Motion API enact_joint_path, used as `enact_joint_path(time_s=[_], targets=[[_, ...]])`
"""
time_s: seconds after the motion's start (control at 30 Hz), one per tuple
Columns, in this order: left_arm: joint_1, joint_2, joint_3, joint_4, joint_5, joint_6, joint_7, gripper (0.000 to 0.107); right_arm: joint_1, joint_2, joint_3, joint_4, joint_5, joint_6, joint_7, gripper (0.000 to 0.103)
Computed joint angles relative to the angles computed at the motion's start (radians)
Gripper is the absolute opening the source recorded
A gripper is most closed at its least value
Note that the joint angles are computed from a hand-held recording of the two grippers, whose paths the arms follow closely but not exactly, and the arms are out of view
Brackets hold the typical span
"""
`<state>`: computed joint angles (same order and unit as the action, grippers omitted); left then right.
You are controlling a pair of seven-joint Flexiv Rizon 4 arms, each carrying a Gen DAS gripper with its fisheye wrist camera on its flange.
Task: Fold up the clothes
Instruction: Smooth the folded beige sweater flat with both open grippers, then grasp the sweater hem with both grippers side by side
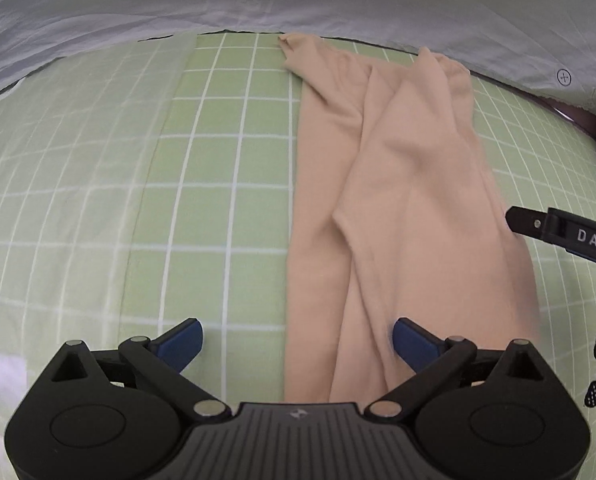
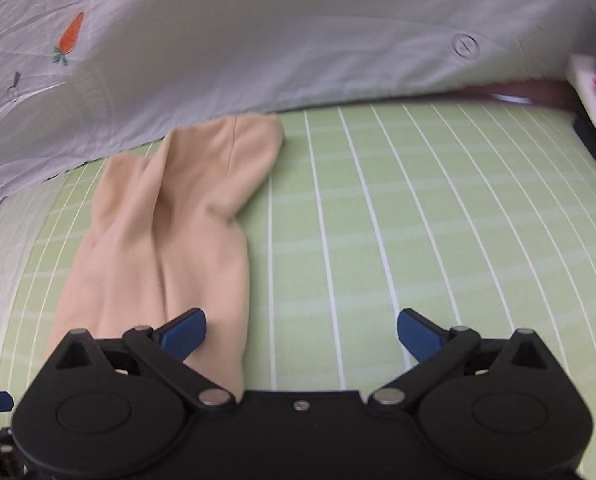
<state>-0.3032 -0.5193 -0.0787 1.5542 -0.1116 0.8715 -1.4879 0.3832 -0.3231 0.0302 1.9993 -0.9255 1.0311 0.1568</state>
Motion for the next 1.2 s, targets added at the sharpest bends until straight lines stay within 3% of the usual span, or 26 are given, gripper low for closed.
enact_joint_path(time_s=[0.27, 0.43, 0.7, 0.9, 1.0, 1.03, 1.07, 1.1, 1.2], targets=[[0.027, 0.197, -0.009, 0.302, -0.056, 0.057, 0.017, 0.099, 0.04, 0.114, 0.094, 0.167, 0.037, 0.046, 0.124, 0.103], [0.028, 0.276, -0.013, 0.426, -0.056, 0.125, 0.062, 0.098, 0.092, 0.135, 0.146, 0.184, 0.056, -0.036, 0.102, 0.103], [0.019, 0.368, -0.029, 0.559, -0.091, 0.219, 0.148, 0.075, 0.162, 0.158, 0.191, 0.2, 0.064, -0.105, 0.085, 0.098], [-0.001, 0.446, -0.043, 0.695, -0.197, 0.315, 0.267, 0.06, 0.176, 0.183, 0.202, 0.225, -0.001, -0.079, 0.119, 0.072], [-0.016, 0.464, -0.047, 0.74, -0.254, 0.363, 0.308, 0.053, 0.17, 0.19, 0.197, 0.243, -0.053, -0.026, 0.159, 0.049], [-0.019, 0.471, -0.048, 0.752, -0.283, 0.366, 0.329, 0.05, 0.165, 0.191, 0.193, 0.251, -0.077, 0.003, 0.186, 0.036], [-0.021, 0.479, -0.048, 0.763, -0.327, 0.362, 0.36, 0.04, 0.161, 0.193, 0.188, 0.258, -0.102, 0.031, 0.214, 0.027], [-0.027, 0.489, -0.05, 0.775, -0.387, 0.355, 0.394, 0.026, 0.159, 0.194, 0.188, 0.263, -0.116, 0.041, 0.237, 0.027], [-0.048, 0.536, -0.034, 0.825, -0.503, 0.328, 0.455, 0.018, 0.157, 0.199, 0.191, 0.277, -0.15, 0.064, 0.293, 0.023]])
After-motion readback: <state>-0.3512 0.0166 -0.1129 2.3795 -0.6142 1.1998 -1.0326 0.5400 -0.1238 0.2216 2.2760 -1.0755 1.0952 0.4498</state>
